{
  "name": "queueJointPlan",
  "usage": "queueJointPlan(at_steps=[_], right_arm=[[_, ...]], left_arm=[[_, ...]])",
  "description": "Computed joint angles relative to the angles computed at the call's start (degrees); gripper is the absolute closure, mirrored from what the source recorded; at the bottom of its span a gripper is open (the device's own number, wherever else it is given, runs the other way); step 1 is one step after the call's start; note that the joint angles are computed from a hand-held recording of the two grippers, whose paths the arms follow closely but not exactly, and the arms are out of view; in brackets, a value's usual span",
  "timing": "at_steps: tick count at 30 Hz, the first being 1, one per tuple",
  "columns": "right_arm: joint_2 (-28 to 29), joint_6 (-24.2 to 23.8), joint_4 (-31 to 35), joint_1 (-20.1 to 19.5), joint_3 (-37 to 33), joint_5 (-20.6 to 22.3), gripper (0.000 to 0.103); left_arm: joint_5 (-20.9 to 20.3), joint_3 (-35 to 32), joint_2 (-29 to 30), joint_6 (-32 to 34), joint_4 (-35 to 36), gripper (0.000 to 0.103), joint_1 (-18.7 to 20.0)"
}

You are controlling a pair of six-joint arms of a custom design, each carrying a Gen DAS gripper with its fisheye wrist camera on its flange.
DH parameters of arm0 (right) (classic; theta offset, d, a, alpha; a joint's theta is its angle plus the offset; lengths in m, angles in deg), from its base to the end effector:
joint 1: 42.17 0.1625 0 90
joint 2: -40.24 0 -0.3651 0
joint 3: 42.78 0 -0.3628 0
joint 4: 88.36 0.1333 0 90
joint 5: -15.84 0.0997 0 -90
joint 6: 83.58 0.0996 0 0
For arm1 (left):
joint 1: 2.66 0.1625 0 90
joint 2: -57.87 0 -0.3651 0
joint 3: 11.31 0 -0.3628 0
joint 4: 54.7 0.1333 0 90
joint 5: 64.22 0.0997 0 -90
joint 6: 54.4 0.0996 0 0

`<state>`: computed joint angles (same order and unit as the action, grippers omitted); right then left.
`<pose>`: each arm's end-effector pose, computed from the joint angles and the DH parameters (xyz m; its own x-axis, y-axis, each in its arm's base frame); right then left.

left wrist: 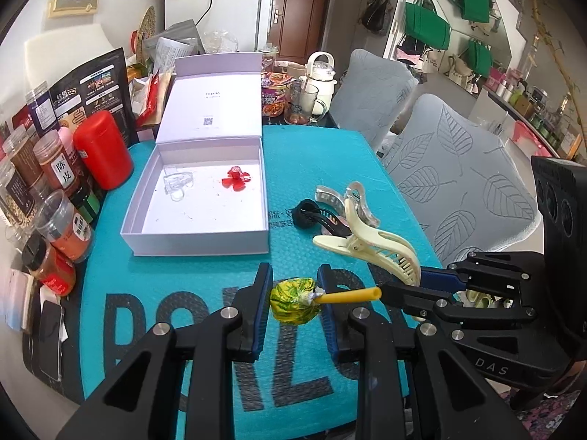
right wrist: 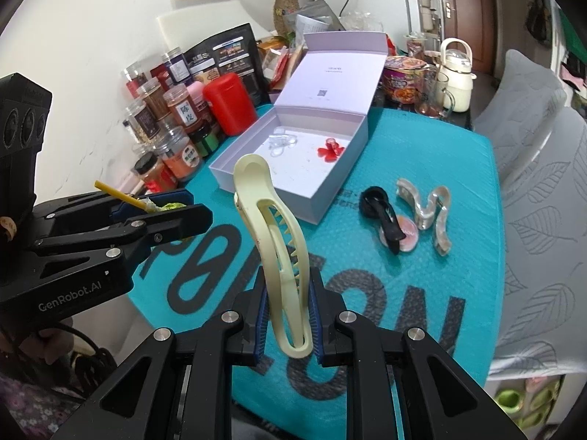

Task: Organize rigid objects
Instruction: 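Lift the yellow lollipop and cream hair clip and carry both toward the white box, then lower the lollipop and cream clip into the box and open both grippers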

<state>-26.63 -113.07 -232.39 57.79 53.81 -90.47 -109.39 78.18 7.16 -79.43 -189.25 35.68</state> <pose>0.2056 -0.5616 0.2723 -0.7626 -0.4872 0.4254 -0.6124 0.7556 -0.2323 -0.3603 -0.5444 0.1576 -0.7792 0.2031 -0.5930 0.4974 0.7760 -0.3879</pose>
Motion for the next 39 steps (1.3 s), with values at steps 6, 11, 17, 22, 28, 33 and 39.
queueJointPlan(at_steps=[6,11,17,22,28,33,39], right_arm=[[2.6,1.0,-1.4,1.0,-1.5,-0.5,0.084],[5.7,1.6,-1.9,1.5,-4.3,-0.7,0.084],[9.9,2.1,-1.5,1.9,-9.2,-0.9,0.084],[14.1,2.8,-0.6,2.3,-14.4,-1.4,0.084],[19.4,3.3,0.9,2.5,-21.6,-2.1,0.084],[24.0,3.6,2.9,2.5,-28.4,-2.8,0.084],[30.1,3.8,5.2,2.3,-37.5,-3.2,0.084]], left_arm=[[0.1,-0.9,-0.3,2.6,-0.4,0.078,1.6],[-0.2,-2.8,0.2,5.2,-0.7,0.078,3.3],[-0.4,-6.6,1.7,8.5,-0.2,0.078,5.6],[-0.9,-10.8,3.5,11.4,0.3,0.078,7.6],[-2.0,-17.0,6.8,15.8,0.6,0.078,10.4],[-2.7,-23.2,10.0,19.0,1.0,0.078,12.5],[-3.8,-31.4,14.4,23.1,2.4,0.078,15.2]])
